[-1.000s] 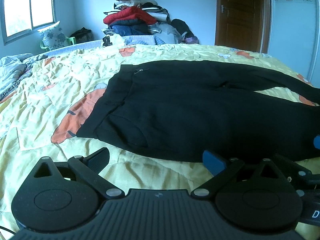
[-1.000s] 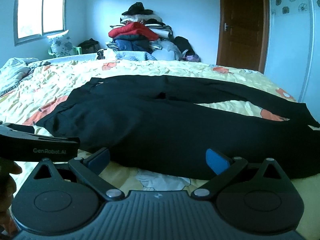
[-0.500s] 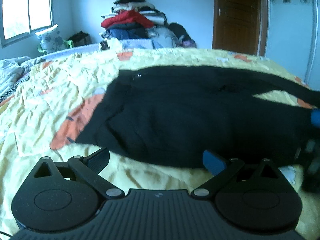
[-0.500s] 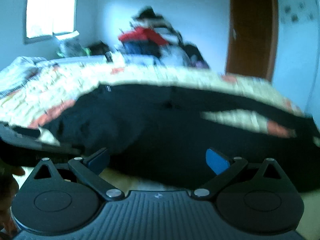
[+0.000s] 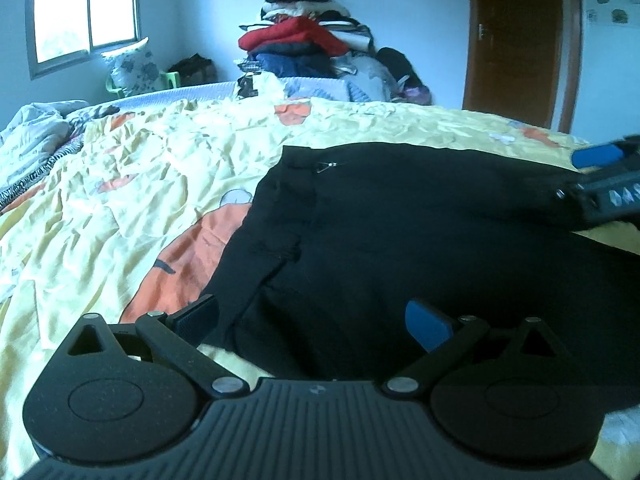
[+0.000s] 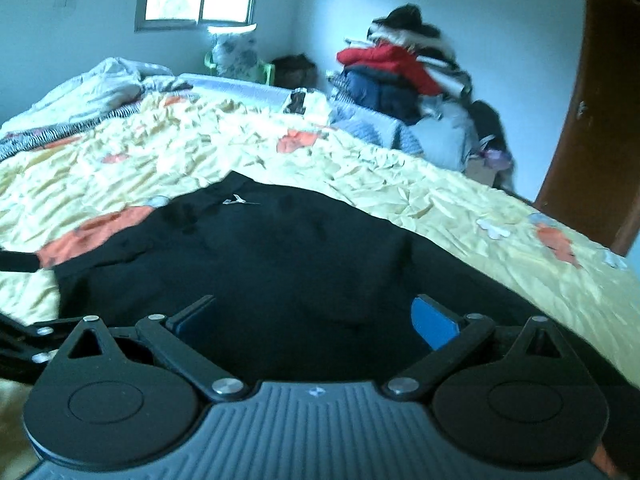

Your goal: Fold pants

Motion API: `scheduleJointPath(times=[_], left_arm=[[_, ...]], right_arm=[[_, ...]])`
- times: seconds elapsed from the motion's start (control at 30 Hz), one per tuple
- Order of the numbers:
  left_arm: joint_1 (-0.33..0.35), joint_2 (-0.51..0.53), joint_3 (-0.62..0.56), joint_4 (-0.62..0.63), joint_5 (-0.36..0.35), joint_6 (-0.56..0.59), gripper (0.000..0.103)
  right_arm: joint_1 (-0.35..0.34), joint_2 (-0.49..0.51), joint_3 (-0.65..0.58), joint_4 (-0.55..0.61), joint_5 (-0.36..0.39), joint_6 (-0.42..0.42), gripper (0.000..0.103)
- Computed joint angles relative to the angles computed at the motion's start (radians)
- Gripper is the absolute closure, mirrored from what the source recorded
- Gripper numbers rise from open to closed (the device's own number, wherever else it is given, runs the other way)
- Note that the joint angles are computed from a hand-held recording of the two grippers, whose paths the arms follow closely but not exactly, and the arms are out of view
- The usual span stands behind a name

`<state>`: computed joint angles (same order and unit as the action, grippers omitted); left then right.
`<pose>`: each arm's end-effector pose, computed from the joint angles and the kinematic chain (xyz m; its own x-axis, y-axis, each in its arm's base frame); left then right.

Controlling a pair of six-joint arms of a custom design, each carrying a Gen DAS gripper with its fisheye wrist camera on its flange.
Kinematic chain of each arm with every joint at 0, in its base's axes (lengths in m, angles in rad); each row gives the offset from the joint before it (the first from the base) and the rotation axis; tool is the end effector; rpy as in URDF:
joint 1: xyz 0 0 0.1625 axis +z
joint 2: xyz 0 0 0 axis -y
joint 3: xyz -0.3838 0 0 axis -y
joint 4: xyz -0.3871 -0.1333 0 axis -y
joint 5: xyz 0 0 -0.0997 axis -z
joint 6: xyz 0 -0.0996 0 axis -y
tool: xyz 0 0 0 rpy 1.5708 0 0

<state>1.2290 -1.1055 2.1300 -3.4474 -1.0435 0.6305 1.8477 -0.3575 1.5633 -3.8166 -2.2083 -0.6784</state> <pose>0.0040 -0.5361 0.1931 -0.6301 0.3114 -0.7113 0.7331 0.5407 -0.4126 0.2399 -0.5735 -0.0193 -0.6242 -0.0922 0.7758 -0.6809 0.5511 -0.4824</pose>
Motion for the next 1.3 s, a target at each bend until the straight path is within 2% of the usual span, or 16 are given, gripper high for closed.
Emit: scheduleJointPath(times=[0.1, 0.2, 0.27, 0.33, 0.43, 0.6, 0.73, 0.77, 0.83, 0.9, 0.93, 1.1, 1.2, 1.3], left_arm=[[0.005, 0.051, -0.044, -0.026, 0.010, 0.017, 0.002], [0.010, 0.089, -0.076, -0.028, 0.013, 0.037, 0.002], [0.013, 0.114, -0.092, -0.044, 0.015, 0.054, 0.002], [0.016, 0.134, -0.103, -0.066, 0.013, 0.077, 0.002], [0.018, 0.156, -0.119, -0.081, 0.013, 0.101, 0.002], [0.032, 0.167, -0.146, -0.042, -0.001, 0.091, 0.000], [0.035, 0.162, -0.151, -0.020, -0.008, 0.080, 0.001], [0.033, 0.158, -0.153, -0.008, -0.006, 0.074, 0.001], [0.029, 0.147, -0.160, 0.014, -0.008, 0.061, 0.001], [0.030, 0.135, -0.180, 0.042, -0.029, 0.043, 0.001], [0.032, 0.130, -0.199, 0.074, -0.042, 0.025, 0.001], [0.047, 0.135, -0.363, 0.295, -0.105, -0.169, 0.002], [0.071, 0.147, -0.486, 0.467, -0.204, -0.354, 0.002], [0.102, 0.194, -0.629, 0.648, -0.325, -0.545, 0.002]], right_arm=[[-0.044, -0.009, -0.084, 0.145, 0.035, -0.025, 0.000], [-0.082, 0.017, -0.200, 0.226, 0.071, -0.109, 0.000], [-0.111, 0.018, -0.252, 0.297, 0.130, -0.128, 0.002], [-0.136, 0.022, -0.304, 0.367, 0.192, -0.141, 0.008], [-0.158, 0.051, -0.422, 0.523, 0.238, -0.130, 0.018], [-0.184, 0.152, -0.688, 0.793, 0.270, -0.104, 0.035], [-0.200, 0.231, -0.882, 0.966, 0.285, -0.082, 0.038], [-0.206, 0.239, -0.914, 1.017, 0.301, -0.059, 0.042], [-0.214, 0.241, -0.939, 1.075, 0.325, -0.029, 0.061], [-0.207, 0.227, -0.899, 1.028, 0.316, -0.062, 0.090], [-0.202, 0.215, -0.864, 0.990, 0.310, -0.094, 0.094], [-0.150, 0.139, -0.591, 0.675, 0.271, -0.334, 0.096], [-0.113, 0.089, -0.412, 0.529, 0.262, -0.466, 0.096], [-0.084, 0.062, -0.287, 0.433, 0.238, -0.548, 0.096]])
